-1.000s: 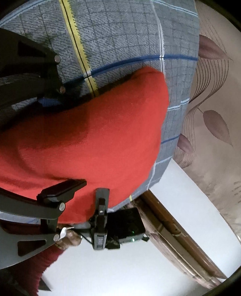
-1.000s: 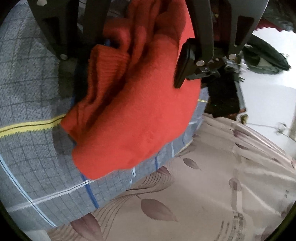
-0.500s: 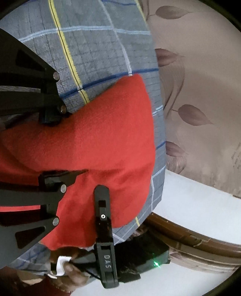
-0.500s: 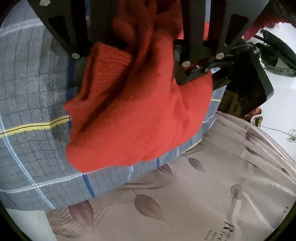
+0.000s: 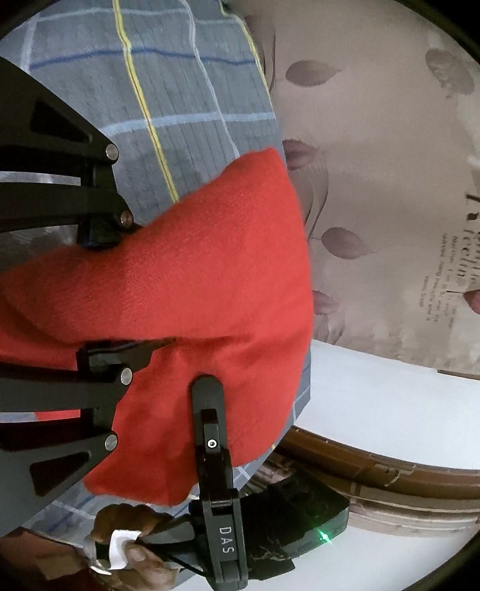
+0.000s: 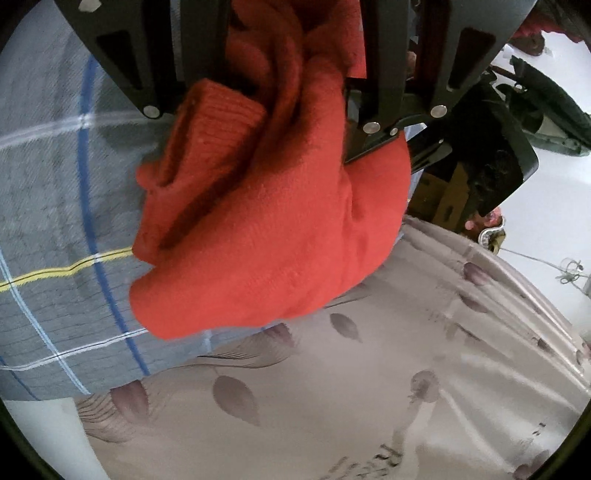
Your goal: Fold small clothes
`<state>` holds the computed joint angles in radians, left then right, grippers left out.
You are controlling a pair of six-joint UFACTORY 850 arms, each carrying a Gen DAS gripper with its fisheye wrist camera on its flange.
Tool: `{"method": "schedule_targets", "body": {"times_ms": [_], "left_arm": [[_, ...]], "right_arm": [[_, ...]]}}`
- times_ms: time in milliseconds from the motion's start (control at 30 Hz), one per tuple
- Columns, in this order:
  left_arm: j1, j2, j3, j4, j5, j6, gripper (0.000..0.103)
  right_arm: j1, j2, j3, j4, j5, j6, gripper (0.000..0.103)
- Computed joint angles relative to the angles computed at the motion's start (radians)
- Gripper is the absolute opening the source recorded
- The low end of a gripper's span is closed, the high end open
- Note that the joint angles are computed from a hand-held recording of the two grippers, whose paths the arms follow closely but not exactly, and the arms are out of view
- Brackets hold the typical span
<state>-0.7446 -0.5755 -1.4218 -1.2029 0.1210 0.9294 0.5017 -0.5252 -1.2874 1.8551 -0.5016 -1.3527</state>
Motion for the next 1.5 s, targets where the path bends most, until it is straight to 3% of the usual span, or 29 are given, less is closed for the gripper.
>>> {"method": "schedule_targets", "body": {"times_ms": [133, 867, 1200, 1500], "left_arm": [[-0.018, 0.072, 0.091, 0.048, 0.044, -0.059, 0.036], [-0.159, 0.377, 0.459, -0.067, 0.229, -0.054, 0.036], [-0.208, 0.454, 0.566, -0.099, 0.282, -0.090, 0.036], [-0.209, 0.449, 0.582, -0.082, 0.299, -0.124, 0.036]], "right_arm": [[0.030, 0.035, 0.040, 0.064, -0.013, -0.047, 0.032], [0.200, 0.201, 0.251, 0.280, -0.023, -0.207, 0.032], [0.256, 0.210, 0.279, 0.301, -0.016, -0.234, 0.032], [0.269, 0.188, 0.255, 0.287, 0.016, -0.238, 0.032]]}}
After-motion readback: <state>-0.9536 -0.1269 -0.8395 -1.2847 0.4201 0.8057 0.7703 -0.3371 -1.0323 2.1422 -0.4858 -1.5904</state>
